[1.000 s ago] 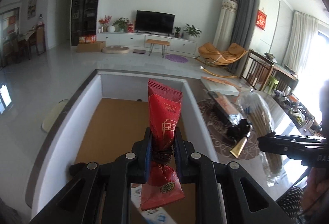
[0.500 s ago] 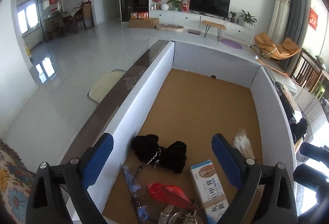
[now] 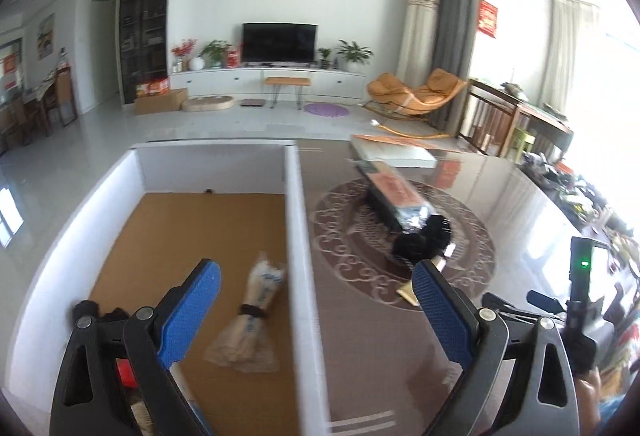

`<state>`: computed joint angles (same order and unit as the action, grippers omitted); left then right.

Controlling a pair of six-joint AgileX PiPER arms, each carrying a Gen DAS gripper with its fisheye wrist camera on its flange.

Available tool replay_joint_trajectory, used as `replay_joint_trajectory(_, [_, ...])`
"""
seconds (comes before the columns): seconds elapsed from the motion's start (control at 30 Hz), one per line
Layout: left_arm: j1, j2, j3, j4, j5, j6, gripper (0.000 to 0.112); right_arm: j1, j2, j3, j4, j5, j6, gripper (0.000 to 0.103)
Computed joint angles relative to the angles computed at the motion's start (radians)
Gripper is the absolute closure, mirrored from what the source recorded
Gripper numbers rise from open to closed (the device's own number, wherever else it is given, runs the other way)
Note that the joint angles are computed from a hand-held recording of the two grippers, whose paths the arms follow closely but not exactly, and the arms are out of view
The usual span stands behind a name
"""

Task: Organize objects

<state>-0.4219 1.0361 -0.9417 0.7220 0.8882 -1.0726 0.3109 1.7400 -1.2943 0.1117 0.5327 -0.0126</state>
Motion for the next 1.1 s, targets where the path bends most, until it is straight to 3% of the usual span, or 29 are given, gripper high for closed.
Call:
replay_joint_trajectory(0.2, [-0.188,0.275,-0.144,-0.077,-0.076,-0.011,0.010,-0.186,0.032,0.049,-0.017,-0.042,-0.003,0.004])
replay_joint_trajectory(0.33, [-0.230,0.416,-0.164,-0.033,-0.118,-0.092,0.010,-0.286,0.031,0.064,0.233,-0.017,-0.165,0.004])
replay_joint_trajectory(0.6, [-0.145,0.537,-0.094,-0.041,-0.208,-0.145,0.011,-0.210,0.058,0.049,0.031,-0.030,0.007,0.003])
replay_joint_trajectory(0.87, [-0.085,0.557,-0.031,-0.057,-0.305,-0.164,0.010,-0.174,0.055,0.066,-0.096,-0.041,0.107,0.000])
replay_joint_trajectory(1.0, [-0.092,0.571,-0.048,-0.072,-0.286,-0.139,0.010,-0.125,0.068,0.061,-0.270,-0.024,0.244,0.000])
replay_joint_trajectory(1.1, [-0.101,0.586,-0.068,-0.073,-0.256,-0.127,0.010,-0.122,0.063,0.070,-0.267,-0.033,0.240,0.000])
